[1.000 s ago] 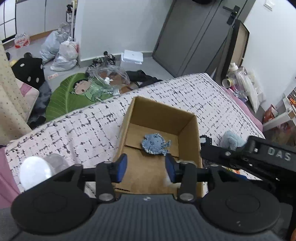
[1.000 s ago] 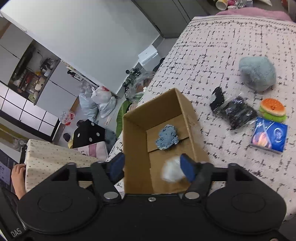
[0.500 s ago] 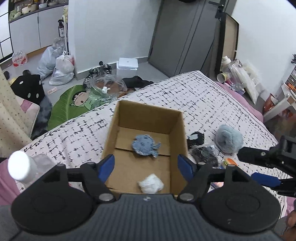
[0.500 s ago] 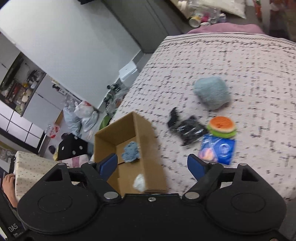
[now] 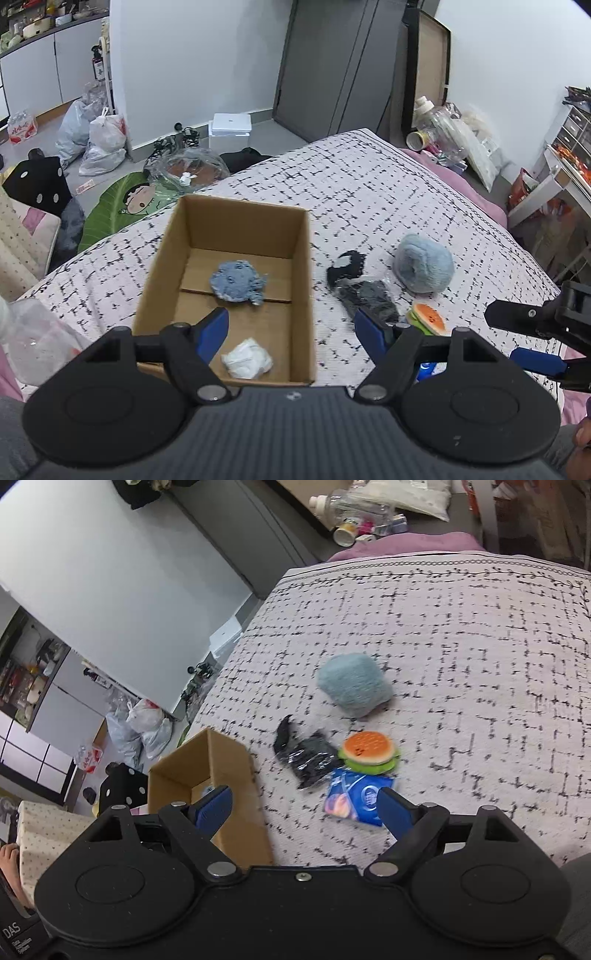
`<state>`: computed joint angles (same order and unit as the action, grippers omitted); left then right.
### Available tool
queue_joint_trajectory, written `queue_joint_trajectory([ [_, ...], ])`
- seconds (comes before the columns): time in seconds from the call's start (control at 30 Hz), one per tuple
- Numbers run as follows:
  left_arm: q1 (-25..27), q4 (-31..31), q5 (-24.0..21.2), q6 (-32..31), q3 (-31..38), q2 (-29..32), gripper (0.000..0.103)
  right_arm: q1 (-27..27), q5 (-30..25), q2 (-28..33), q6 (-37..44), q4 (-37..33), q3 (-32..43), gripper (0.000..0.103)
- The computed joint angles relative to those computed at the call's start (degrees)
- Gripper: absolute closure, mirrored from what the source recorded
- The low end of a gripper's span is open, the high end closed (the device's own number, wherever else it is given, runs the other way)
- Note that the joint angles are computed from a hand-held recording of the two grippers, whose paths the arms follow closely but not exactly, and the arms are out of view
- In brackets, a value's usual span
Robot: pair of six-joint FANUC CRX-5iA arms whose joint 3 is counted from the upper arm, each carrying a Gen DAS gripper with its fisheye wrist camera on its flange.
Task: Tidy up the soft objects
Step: 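Move the left gripper to the blue tissue pack while the right gripper moves to the burger plush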
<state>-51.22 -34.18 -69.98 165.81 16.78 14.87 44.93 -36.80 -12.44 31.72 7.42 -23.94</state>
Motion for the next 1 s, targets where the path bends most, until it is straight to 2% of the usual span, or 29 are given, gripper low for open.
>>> queue_joint_trajectory([
  [0.4, -0.7, 0.3, -0.9, -1.9, 6.8, 5.7, 0.029, -5.8, 1.2, -0.1, 9.0, -6.5, 0.0, 0.018],
  [0.6, -0.5, 1.1, -1.1, -2.6, 9.1, 8.0, 0.029, -9.3, 1.4, 1.7, 16.5, -13.4, 1.6, 0.019],
  [0.87, 0.0, 2.6, -1.5, -4.7, 12.7, 11.8, 0.029, -14.1, 1.7, 4.8, 25.6, -22.9, 3.5, 0.028],
  [1.0, 0.3, 2.7, -1.4, -4.5, 13.9, 13.4, 0.029, -16.3, 1.8, 6.7, 30.6, -28.5, 4.8, 0.030],
])
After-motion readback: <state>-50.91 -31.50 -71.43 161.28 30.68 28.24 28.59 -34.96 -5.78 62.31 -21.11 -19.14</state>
